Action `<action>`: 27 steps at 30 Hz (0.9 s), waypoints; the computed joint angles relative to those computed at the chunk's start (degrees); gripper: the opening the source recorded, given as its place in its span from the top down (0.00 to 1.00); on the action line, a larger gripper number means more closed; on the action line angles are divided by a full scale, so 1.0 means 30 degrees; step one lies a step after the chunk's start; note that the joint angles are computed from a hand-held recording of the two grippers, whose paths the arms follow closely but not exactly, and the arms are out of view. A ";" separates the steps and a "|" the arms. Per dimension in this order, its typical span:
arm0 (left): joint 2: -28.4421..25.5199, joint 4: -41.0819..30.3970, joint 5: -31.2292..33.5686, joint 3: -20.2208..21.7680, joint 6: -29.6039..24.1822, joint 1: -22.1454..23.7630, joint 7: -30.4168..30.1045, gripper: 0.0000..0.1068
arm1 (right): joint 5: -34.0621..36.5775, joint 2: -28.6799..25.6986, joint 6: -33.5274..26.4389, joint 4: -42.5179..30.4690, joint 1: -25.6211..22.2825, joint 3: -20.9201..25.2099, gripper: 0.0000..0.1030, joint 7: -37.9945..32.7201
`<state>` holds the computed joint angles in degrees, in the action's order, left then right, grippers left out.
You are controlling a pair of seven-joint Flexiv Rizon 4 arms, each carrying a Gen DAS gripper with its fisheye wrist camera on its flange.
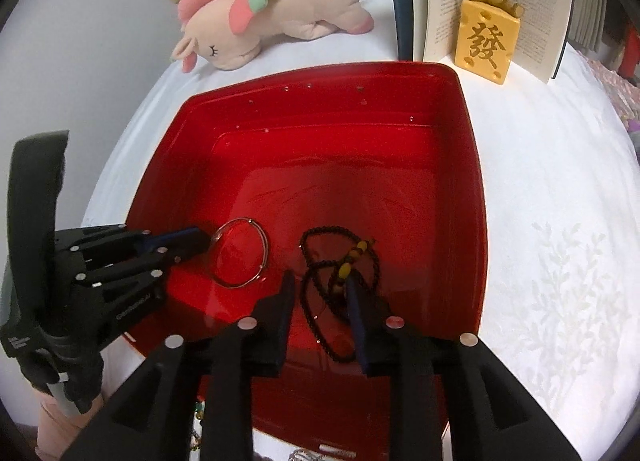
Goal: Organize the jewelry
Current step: 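Open the right tool to drop the necklace while the left tool releases the bangle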
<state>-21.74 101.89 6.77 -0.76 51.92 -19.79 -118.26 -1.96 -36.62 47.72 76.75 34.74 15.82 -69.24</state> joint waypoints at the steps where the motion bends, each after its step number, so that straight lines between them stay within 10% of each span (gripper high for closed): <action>1: 0.0101 0.0084 0.0009 0.0007 0.0051 -0.0017 -0.0045 0.92 | -0.0135 0.0067 0.0030 0.0083 0.0081 -0.0116 0.68 0.0110; 4: 0.0452 0.0275 0.0284 0.0090 0.0096 -0.0156 -0.0299 0.83 | -0.0613 0.0420 0.0400 0.0613 0.0246 -0.0417 0.52 0.0516; 6: 0.0571 0.0204 0.0807 0.0250 0.0129 -0.0327 -0.0729 0.67 | -0.0723 0.0607 0.0590 0.0899 0.0217 -0.0404 0.52 0.0670; 27: 0.4044 0.2021 0.5654 -0.0028 0.0249 -0.1233 -0.6511 0.26 | -0.2433 0.4410 0.3755 0.5964 0.0194 -0.0213 0.39 0.2714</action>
<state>-9.60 107.95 23.73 -0.84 52.67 -23.49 -137.80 -9.26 -23.39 58.98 94.64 35.32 15.18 -61.10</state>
